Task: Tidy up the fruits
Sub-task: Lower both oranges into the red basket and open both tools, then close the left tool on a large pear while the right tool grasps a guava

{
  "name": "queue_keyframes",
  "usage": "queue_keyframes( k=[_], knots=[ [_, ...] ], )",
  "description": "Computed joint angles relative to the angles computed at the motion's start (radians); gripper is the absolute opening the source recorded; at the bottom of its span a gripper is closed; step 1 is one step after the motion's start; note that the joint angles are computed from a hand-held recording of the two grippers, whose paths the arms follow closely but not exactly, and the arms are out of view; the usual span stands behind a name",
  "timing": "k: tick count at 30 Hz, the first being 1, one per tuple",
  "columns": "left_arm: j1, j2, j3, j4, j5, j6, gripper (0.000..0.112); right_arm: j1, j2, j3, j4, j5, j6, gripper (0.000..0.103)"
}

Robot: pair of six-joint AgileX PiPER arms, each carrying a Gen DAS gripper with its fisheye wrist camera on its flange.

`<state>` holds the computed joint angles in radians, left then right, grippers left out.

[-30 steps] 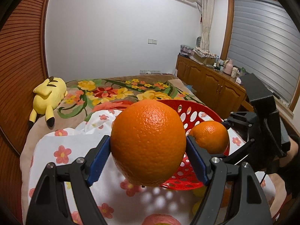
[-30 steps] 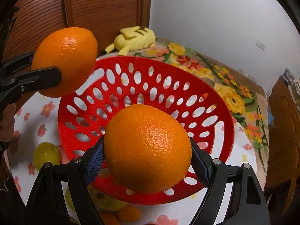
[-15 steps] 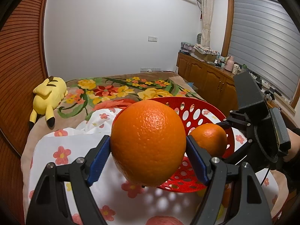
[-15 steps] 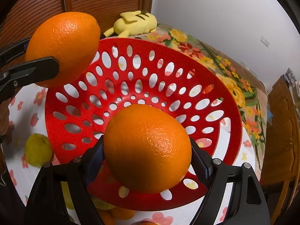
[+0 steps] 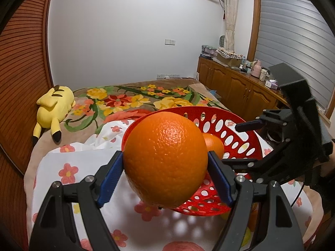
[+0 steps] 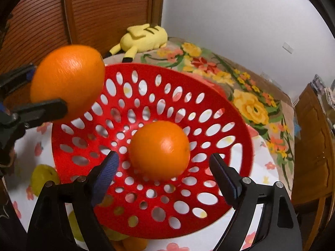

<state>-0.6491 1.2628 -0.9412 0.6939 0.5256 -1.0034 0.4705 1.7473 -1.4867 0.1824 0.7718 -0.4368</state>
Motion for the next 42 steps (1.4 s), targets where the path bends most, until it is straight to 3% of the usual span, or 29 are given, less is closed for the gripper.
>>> queue_keyframes(
  k=[11,22,29,33,42],
  knots=[
    [-0.047,0.044,-0.032,-0.013,0.021,0.018,0.078,-0.077,-0.128,0.123,0.108,-0.046,-0.062,0.089],
    [-0.134,0.097,-0.082,0.031,0.098,-0.056,0.079,-0.135,-0.203,0.209,0.206,-0.074,-0.136,0.089],
    [-0.113,0.166,-0.128,-0.049,0.122,-0.007,0.079,-0.183,-0.237,0.263,0.269,-0.085,-0.206,0.089],
    [-0.170,0.158,-0.134,0.120,0.164,-0.145,0.080,-0.213,-0.252,0.286,0.303,-0.085,-0.242,0.089],
    [-0.207,0.078,-0.141,0.151,0.230,-0.163,0.081,-0.252,-0.305,0.346,0.377,-0.094,-0.299,0.089]
  ],
)
